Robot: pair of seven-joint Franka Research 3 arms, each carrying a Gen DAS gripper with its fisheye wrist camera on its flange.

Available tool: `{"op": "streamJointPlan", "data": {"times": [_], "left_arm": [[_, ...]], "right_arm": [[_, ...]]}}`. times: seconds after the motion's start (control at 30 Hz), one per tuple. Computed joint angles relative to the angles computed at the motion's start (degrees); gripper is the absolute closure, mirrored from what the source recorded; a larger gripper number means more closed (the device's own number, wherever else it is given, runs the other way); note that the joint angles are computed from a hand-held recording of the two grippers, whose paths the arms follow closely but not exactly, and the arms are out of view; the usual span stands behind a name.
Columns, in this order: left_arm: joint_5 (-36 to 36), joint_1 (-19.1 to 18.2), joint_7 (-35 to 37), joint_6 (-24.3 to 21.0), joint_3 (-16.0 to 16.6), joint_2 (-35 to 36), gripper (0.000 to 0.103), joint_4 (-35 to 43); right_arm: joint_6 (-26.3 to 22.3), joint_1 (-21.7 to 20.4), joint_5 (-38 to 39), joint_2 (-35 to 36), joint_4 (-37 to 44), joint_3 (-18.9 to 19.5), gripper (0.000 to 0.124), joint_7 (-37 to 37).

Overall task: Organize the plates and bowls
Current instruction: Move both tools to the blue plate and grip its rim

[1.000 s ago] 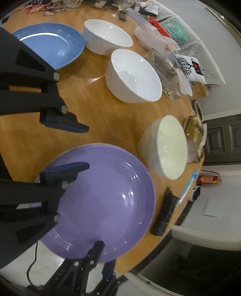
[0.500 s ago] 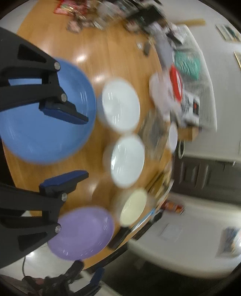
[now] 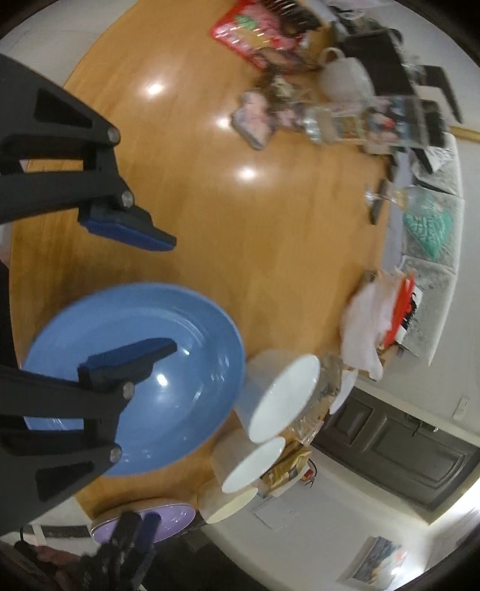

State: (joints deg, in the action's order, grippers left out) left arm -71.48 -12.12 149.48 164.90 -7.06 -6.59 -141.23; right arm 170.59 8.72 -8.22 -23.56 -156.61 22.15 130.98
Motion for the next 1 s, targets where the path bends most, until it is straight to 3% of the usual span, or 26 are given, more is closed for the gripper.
{"op": "streamJointPlan", "data": {"times": [0.17,0.4,0.67,1.0], "left_arm": [[-3.8,1.0,5.5,-2.7,0.2,1.9,0.078,0.6],[-6.1,2.1,9.0,-3.3,-1.2,3.3,0.091,1.6],[-7.4,2.8,10.4,-3.2,-1.9,3.9,0.093,2.2],[-5.1,2.5,8.6,-1.7,-2.5,3.8,0.094,1.9]], "right_arm": [[-3.6,0.7,-2.0,7.1,4.6,-0.1,0.09,2.6],[-5.2,3.8,-5.7,10.1,6.3,-3.5,0.099,6.1],[-6.0,6.1,-6.8,11.5,7.6,-6.3,0.108,5.5],[-5.5,6.7,-7.7,11.5,7.4,-7.1,0.108,5.7]]}}
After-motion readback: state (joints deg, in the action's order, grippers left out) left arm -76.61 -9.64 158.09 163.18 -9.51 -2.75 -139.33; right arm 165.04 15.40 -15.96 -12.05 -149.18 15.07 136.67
